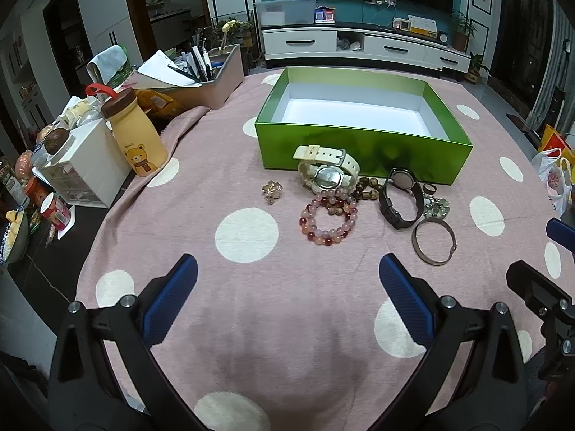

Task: Organize jewelry

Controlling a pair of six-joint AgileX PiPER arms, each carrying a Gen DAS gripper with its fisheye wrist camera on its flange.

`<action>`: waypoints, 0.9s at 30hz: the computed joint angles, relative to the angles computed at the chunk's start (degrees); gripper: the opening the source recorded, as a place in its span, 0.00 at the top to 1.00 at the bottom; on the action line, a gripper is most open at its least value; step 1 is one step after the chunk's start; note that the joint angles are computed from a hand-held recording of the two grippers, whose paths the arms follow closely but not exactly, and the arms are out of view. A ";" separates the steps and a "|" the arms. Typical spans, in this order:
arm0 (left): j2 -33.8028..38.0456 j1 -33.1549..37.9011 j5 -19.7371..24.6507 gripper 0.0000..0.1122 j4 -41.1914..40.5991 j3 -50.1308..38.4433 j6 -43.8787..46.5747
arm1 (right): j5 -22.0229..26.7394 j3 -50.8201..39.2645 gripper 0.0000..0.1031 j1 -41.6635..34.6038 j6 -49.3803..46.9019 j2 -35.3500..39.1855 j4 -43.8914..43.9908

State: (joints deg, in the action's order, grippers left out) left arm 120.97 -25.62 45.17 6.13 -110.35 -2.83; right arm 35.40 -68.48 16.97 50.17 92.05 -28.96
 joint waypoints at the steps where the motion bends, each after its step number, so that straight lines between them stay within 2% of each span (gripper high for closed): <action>1: 0.06 0.10 0.05 0.10 -0.55 -0.10 0.38 | -0.29 0.31 0.01 0.00 0.22 -0.14 -0.10; 6: 0.69 0.94 0.32 0.10 -4.85 -0.81 3.13 | -2.85 1.55 0.01 -1.87 -2.02 -0.68 2.16; 12: 2.44 3.51 0.50 0.10 -14.69 -1.68 9.03 | -10.56 4.93 0.01 -3.57 -6.77 -0.53 6.02; 16: 3.72 5.22 -0.08 0.10 -18.91 -1.41 11.78 | -12.52 5.35 0.02 -4.24 -12.78 1.46 10.78; 19: 5.09 6.31 0.02 0.18 -21.25 -1.70 13.40 | -11.04 4.22 0.11 -5.31 -21.42 3.57 18.54; 25: 9.34 7.69 2.98 0.32 -24.73 -6.03 14.38 | -14.10 3.98 0.36 -6.68 -33.73 7.45 29.03; 27: 10.85 7.99 4.05 0.37 -25.77 -8.08 14.44 | -14.87 3.14 0.43 -6.77 -35.69 9.00 29.72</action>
State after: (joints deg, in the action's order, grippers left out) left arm 131.81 -17.63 49.22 -19.64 -118.43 11.60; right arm 20.53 -65.34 10.21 14.48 101.05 0.75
